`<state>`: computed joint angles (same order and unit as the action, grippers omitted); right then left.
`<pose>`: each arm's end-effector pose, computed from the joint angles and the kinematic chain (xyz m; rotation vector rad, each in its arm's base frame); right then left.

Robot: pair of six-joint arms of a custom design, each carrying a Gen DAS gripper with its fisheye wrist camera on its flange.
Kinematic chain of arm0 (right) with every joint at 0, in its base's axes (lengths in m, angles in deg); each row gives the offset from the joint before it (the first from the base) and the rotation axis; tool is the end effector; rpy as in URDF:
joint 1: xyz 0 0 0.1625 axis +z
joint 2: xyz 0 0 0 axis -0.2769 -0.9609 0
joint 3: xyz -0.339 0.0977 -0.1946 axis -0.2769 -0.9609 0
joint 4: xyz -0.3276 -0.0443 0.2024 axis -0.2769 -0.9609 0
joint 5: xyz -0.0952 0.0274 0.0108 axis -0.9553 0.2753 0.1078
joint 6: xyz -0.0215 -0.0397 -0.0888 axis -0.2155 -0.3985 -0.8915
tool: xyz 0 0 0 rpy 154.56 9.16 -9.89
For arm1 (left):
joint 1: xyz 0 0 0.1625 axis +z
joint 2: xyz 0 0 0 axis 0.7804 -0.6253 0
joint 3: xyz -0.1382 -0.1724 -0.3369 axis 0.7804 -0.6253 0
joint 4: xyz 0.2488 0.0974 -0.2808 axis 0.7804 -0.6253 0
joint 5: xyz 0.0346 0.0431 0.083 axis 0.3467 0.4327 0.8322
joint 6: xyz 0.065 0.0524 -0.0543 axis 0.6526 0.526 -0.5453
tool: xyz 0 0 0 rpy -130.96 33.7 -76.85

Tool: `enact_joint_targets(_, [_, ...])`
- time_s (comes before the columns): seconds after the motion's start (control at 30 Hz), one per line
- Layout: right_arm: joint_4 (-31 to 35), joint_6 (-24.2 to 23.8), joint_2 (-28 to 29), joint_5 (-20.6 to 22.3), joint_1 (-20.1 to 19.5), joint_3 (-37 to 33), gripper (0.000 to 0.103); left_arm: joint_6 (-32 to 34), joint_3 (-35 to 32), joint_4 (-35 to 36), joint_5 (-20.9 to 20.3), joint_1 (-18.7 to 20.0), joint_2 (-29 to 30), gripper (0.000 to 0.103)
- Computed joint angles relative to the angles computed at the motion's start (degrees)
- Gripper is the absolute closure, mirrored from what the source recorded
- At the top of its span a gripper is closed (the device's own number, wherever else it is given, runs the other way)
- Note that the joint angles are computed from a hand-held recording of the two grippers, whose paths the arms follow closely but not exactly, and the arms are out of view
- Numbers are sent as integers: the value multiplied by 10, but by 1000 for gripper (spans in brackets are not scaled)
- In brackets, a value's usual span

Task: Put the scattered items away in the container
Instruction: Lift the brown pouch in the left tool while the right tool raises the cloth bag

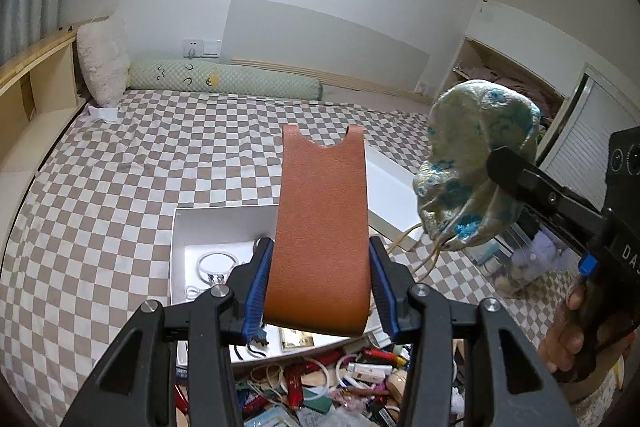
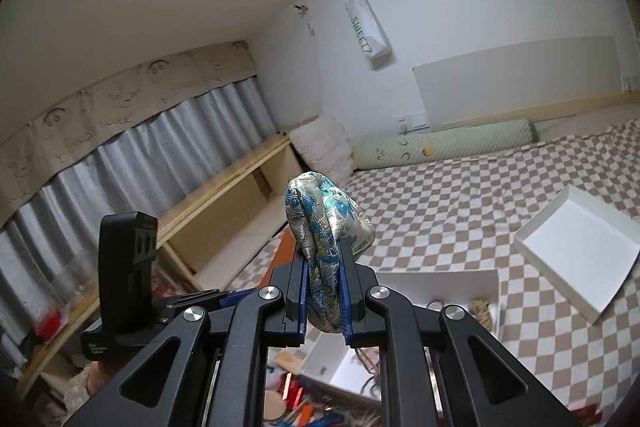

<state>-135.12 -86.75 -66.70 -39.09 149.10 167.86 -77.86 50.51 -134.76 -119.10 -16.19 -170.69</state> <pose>0.4887 -0.3606 0.0636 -1.0381 2.7126 -1.1085 -0.1331 -0.3504 0.4435 0.3565 2.4588 -1.0859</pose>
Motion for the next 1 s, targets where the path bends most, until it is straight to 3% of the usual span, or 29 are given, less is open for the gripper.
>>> enact_joint_targets(0.43, [39, -7, 76, -82, -41, -67, 89, 103, -11, -121, -67, 146, 83, 57])
enact_joint_targets(0.73, [91, -6, 120, -140, -67, -105, 89, 134, -30, -167, -101, 207, 137, 57])
enact_joint_targets(1.0, [129, -39, 161, -199, -76, -144, 89, 154, -48, -197, -132, 263, 178, 57])
